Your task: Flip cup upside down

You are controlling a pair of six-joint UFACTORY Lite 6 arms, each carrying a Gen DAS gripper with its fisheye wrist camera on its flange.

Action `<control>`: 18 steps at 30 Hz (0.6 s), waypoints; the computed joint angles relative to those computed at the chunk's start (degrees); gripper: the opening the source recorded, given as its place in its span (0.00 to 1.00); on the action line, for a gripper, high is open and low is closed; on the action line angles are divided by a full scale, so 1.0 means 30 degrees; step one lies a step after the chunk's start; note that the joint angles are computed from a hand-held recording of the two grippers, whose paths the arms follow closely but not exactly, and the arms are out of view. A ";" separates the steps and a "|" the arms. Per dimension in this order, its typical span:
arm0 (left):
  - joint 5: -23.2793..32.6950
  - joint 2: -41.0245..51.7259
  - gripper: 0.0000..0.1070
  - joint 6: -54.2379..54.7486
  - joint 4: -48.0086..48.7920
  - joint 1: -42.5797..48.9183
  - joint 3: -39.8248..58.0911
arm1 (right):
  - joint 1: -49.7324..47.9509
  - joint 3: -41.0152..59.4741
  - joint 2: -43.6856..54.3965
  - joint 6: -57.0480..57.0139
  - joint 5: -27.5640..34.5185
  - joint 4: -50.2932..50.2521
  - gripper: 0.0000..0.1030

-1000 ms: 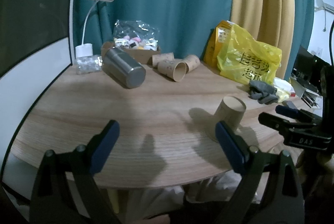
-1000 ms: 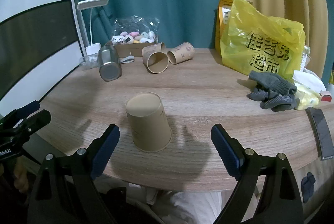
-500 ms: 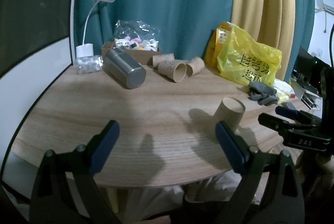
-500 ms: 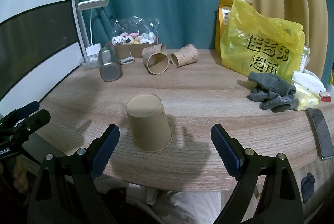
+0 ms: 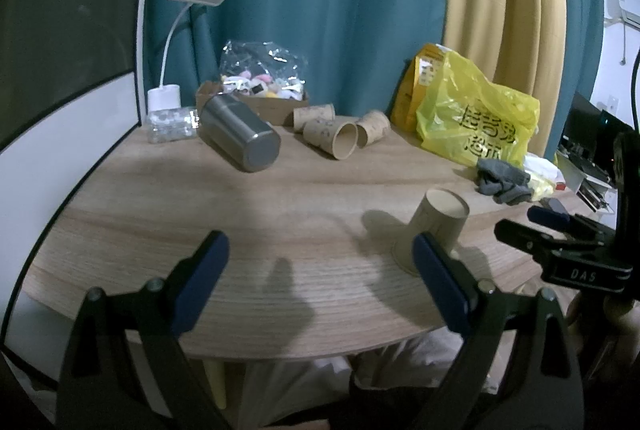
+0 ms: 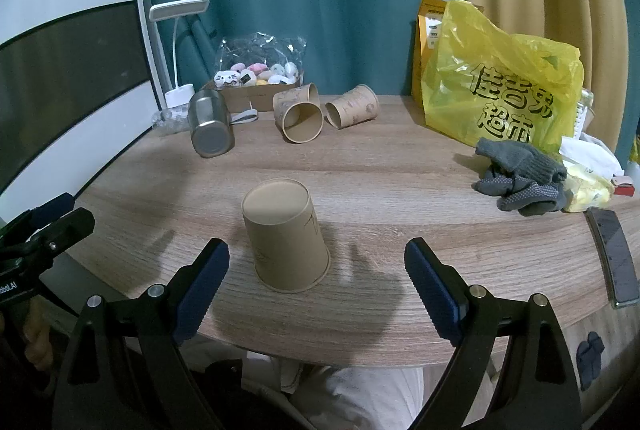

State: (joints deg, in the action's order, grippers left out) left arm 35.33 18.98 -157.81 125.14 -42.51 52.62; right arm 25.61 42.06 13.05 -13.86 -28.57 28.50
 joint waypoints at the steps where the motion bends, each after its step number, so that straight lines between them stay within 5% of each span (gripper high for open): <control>1: 0.0010 -0.0015 0.88 0.0010 -0.0004 0.0000 -0.0022 | 0.0022 -0.0005 0.0001 -0.0035 -0.0033 0.0054 0.89; 18: -0.0097 -0.0110 0.88 -0.0248 0.0414 0.0186 -0.0148 | 0.0078 -0.0035 -0.0009 -0.0072 -0.0048 0.0140 0.89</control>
